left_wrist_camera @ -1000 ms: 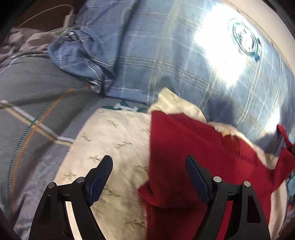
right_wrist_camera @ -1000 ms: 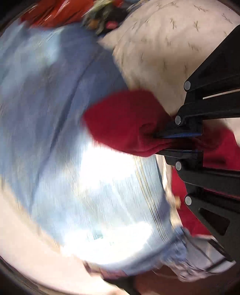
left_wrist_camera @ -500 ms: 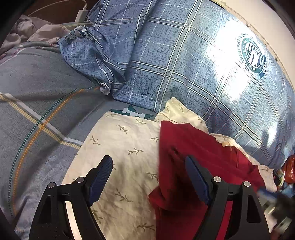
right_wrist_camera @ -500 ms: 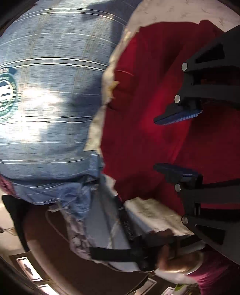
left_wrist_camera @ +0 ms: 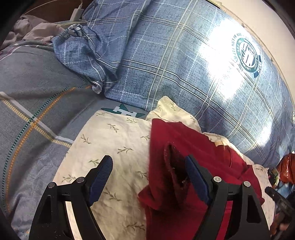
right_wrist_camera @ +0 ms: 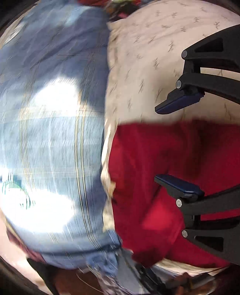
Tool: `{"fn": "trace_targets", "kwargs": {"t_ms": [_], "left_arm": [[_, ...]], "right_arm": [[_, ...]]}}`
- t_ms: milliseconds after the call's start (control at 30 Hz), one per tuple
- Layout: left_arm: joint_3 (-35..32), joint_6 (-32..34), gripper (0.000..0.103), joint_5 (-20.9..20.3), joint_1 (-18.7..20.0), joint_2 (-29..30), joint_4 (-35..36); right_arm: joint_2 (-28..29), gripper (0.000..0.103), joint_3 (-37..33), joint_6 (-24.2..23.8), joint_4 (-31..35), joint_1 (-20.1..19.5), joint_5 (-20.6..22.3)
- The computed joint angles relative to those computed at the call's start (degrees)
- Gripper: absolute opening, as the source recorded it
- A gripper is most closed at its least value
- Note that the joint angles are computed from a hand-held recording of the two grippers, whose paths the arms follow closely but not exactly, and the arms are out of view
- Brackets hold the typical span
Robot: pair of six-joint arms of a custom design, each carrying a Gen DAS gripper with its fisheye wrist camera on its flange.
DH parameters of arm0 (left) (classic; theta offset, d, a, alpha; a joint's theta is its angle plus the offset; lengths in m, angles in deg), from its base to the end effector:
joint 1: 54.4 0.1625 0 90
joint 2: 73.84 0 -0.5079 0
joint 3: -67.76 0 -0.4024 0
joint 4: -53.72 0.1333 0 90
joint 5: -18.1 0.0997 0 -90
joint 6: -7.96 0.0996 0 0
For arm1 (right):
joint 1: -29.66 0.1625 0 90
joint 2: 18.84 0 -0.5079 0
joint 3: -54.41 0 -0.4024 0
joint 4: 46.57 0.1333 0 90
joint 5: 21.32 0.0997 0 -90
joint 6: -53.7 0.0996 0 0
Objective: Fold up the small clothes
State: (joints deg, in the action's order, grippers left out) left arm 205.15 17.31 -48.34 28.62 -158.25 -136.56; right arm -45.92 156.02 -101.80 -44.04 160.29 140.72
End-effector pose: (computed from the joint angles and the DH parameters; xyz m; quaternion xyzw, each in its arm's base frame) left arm 0.1200 -0.4443 0.3581 0.0463 0.8993 -0.3887 0.1951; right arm 0.3348 -0.3310 -0.0464 0.0471 -0.8050 0.3913 0.4434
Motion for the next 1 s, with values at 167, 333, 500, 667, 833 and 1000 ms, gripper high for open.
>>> {"fn": "trace_targets", "kwargs": {"t_ms": [167,333,500,667,833,1000], "left_arm": [[0.3,0.7,0.08,-1.6,0.0,0.0,0.0],[0.3,2.3,0.08,-3.5,0.4,-0.4,0.5],[0.0,2.4,0.08,-2.6,0.2,0.3,1.6],[0.4,3.3,0.08,-1.5,-0.6,0.8,1.0],[0.6,3.7,0.08,-1.1,-0.9,1.0,0.7],[0.4,3.6,0.08,-0.5,-1.1,0.9,2.2]], "right_arm": [[-3.0,0.069,2.2,-4.4,-6.5,-3.5,-2.2],[-3.0,0.069,1.4,-3.1,-5.1,-7.8,-5.8],[-2.8,0.038,1.2,-7.4,-7.5,-9.3,-8.0],[-1.4,0.013,-0.3,-13.5,-9.8,-7.3,-2.3],[-6.7,0.013,6.8,-13.3,-21.6,-7.5,-4.6],[-6.9,0.043,8.9,-6.7,-21.7,-9.9,-4.6]]}}
